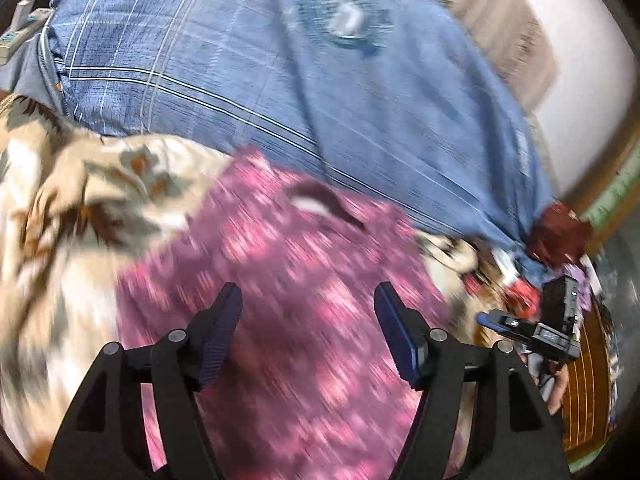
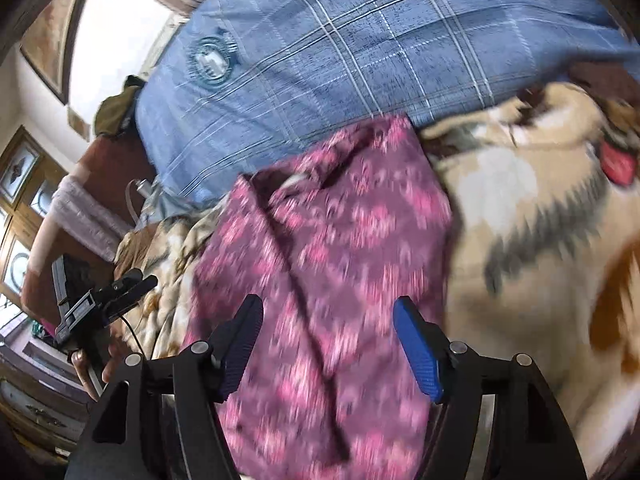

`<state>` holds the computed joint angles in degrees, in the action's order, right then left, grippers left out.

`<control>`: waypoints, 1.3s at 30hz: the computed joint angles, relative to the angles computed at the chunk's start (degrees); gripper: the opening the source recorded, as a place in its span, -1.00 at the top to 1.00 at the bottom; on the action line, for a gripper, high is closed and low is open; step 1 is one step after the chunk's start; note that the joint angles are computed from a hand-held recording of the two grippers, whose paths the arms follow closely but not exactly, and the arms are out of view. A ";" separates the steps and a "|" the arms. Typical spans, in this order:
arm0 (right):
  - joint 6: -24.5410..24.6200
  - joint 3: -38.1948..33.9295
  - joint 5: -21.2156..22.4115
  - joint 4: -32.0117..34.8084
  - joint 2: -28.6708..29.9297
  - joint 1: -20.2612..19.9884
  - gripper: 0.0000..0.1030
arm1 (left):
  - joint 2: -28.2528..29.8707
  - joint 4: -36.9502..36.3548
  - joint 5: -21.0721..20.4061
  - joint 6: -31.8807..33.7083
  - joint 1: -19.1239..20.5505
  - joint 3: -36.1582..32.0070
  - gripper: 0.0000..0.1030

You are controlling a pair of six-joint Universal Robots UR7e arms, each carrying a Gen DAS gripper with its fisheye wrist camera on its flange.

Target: Fold small clothes

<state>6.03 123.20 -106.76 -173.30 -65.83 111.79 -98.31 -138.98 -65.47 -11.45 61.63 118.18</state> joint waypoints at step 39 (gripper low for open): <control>-4.62 1.38 -1.66 -8.10 -1.21 4.24 0.86 | -17.27 14.42 -4.72 -2.49 -5.50 2.69 0.91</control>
